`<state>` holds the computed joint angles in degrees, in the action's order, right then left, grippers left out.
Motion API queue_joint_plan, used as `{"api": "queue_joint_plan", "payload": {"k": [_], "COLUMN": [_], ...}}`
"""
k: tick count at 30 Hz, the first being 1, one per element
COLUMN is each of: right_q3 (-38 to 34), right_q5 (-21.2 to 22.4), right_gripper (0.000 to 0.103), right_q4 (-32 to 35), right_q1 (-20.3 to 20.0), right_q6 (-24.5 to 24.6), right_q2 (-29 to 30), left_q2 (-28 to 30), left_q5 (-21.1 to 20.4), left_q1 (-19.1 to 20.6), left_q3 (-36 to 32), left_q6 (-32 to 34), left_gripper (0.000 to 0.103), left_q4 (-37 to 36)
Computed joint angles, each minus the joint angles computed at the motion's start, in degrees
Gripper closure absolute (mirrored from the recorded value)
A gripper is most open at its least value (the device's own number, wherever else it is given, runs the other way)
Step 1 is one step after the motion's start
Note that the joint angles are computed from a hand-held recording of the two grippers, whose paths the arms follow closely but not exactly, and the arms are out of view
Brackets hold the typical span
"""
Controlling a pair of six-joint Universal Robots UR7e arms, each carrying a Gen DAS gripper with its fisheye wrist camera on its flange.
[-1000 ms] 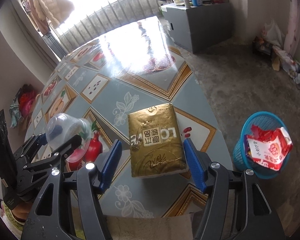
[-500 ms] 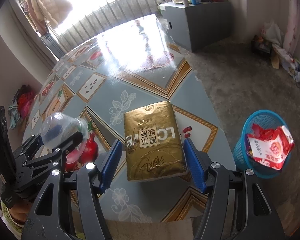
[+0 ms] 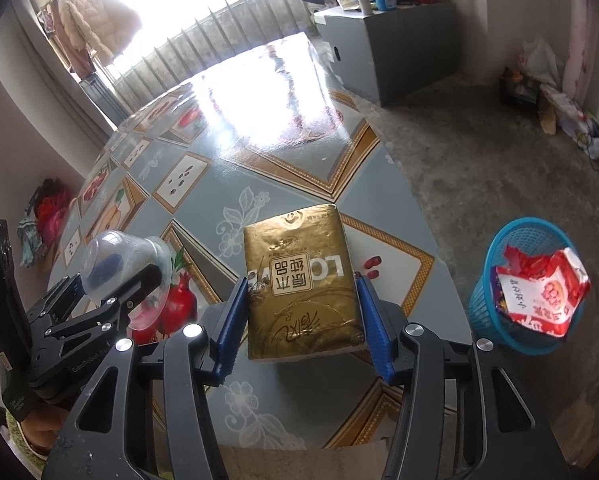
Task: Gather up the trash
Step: 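Lift the gold pack with the right gripper while the left lifts the dome lid, then carry both items over the wastebasket and open both grippers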
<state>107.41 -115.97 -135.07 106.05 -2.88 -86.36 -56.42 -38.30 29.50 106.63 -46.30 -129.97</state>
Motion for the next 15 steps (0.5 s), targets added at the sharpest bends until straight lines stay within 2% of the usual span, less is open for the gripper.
{"api": "queue_joint_plan", "payload": {"k": [10,15], "right_q3": [1.4,1.9], "right_q5": [7.3,9.8], "right_gripper": [0.054,0.054], "right_q4": [-1.2,-3.4], "right_q1": [-2.9,-4.9], "right_q6": [1.5,1.3], "right_q2": [-3.2,-6.9], "left_q2": [0.9,4.5], "left_q5": [1.7,0.2], "left_q1": [-1.2,-2.6], "left_q3": [-2.4,-7.0], "left_q6": [3.1,9.3], "left_gripper": [0.03,0.03], "left_q4": [-1.0,-4.4]}}
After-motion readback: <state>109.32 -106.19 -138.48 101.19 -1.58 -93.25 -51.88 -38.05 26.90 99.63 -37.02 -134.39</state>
